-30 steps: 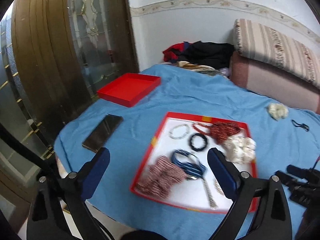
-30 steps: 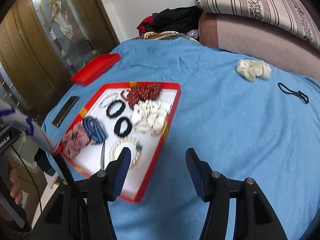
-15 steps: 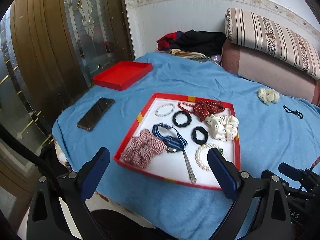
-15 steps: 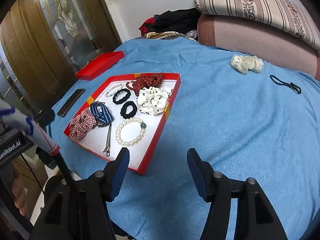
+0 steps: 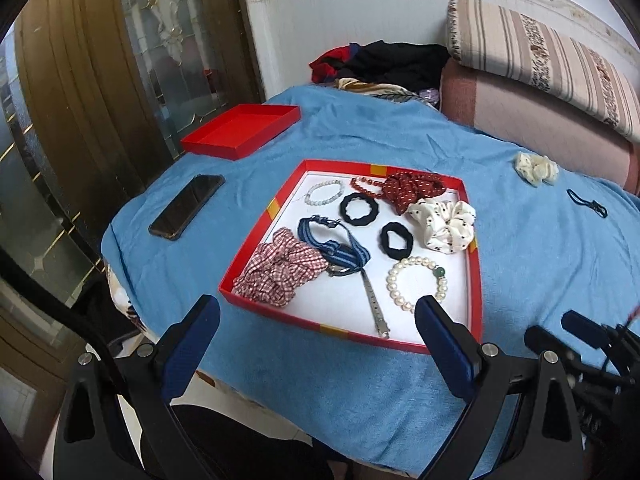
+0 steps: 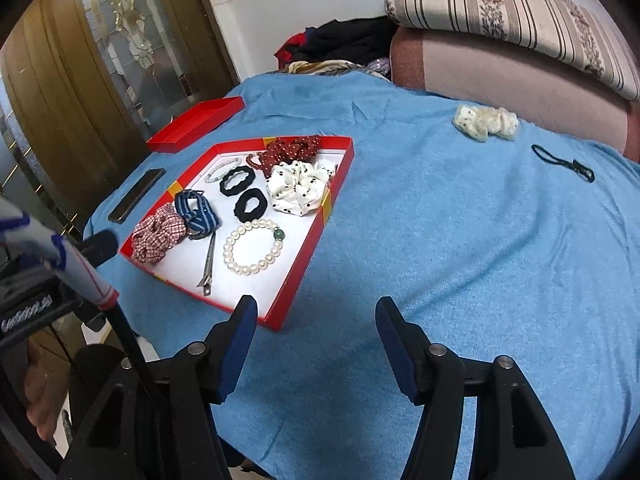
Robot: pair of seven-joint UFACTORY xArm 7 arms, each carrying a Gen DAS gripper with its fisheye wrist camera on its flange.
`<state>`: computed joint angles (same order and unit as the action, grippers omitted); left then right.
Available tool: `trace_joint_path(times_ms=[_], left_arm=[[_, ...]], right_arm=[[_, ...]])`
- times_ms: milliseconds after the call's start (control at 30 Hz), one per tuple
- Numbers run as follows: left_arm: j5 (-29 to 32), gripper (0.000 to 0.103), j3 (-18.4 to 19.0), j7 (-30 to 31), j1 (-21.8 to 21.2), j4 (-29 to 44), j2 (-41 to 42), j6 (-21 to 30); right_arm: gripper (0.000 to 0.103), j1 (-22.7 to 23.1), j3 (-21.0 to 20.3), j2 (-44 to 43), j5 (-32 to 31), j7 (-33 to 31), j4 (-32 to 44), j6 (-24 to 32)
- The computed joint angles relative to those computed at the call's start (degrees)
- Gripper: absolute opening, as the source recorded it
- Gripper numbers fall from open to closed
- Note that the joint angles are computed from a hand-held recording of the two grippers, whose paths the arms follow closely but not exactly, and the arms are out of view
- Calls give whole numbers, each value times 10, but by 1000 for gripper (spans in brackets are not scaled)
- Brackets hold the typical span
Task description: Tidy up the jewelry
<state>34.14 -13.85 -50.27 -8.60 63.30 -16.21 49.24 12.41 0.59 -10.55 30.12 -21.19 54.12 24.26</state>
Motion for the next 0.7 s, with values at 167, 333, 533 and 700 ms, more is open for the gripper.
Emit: trace_joint_path(times_ms=[167,333,533,700], left_arm=[[-30,97,16,4,6,-19,-11,-11],[-35,97,18,3,17,-32,-17,-17],[-46,97,23,1,30,-37,-16,-24],[-23,97,14,-19,39,-33,-16,-17]], right_arm=[[66,-7,11,103,14,-17,98,18],[20,-20,41,179,-46,29,174,57],[11,-33,55,178,-101,60,162,41],[13,-43,63,156,-58,27,153,54]])
